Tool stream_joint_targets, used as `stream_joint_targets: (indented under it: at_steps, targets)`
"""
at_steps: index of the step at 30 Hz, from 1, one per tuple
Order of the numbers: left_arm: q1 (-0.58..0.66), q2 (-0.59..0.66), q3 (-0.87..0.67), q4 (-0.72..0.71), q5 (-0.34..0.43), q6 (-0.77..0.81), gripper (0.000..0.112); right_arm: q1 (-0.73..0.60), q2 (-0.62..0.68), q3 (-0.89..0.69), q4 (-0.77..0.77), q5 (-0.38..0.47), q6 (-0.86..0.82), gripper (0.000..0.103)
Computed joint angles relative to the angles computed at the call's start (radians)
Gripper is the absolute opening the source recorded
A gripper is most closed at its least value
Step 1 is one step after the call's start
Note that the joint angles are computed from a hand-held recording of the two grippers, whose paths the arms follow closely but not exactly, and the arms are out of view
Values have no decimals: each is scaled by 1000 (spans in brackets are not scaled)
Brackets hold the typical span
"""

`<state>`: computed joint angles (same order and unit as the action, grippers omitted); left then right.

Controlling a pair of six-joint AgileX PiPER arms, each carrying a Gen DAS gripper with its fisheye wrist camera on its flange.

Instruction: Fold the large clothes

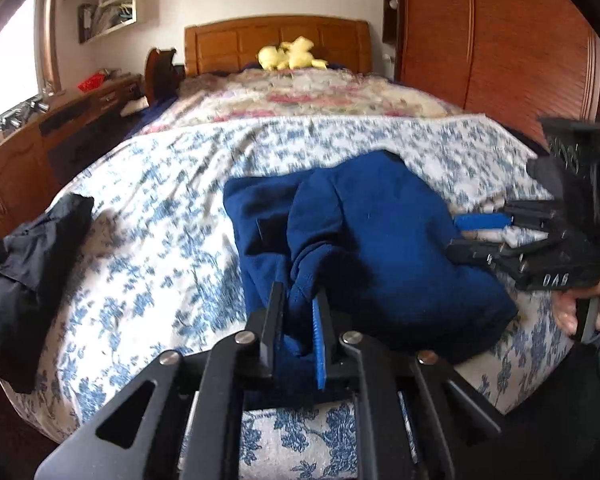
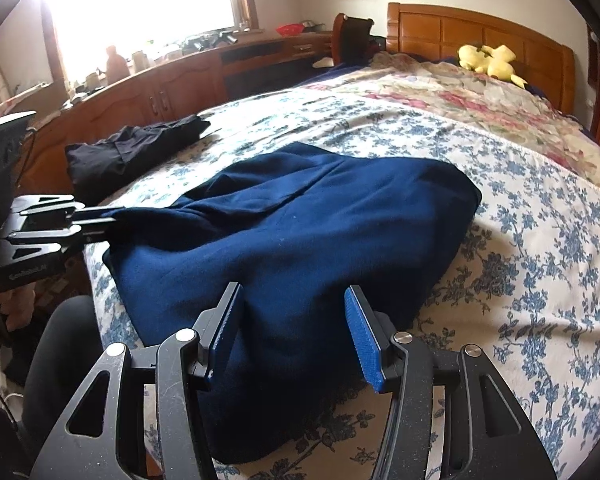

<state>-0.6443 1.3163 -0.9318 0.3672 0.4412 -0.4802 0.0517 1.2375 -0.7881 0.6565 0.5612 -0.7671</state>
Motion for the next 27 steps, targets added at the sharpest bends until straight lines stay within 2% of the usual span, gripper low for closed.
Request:
stream_joint_targets:
  at_steps: [2, 5, 10, 12, 17, 22, 27]
  targets:
    - [-1, -21, -1, 84, -2, -86, 10, 9, 2, -8, -3, -1, 2, 53]
    - [39, -36, 1, 114, -8, -109, 10, 18, 1, -15, 25, 1, -21, 53]
    - [157, -21, 45, -88, -53, 98, 10, 42, -9, -19, 83, 25, -67, 53]
    - [167, -18, 74, -114, -73, 117, 10, 53, -10, -19, 97, 37, -76, 53]
    - [193, -15, 118, -234, -114, 219, 13, 105, 57, -22, 13, 19, -16, 54]
    - [164, -31, 127, -129, -90, 109, 16, 154, 103, -4, -47, -36, 29, 54]
    - [152, -76, 133, -112, -67, 105, 19, 127, 96, -35, -46, 10, 32, 53]
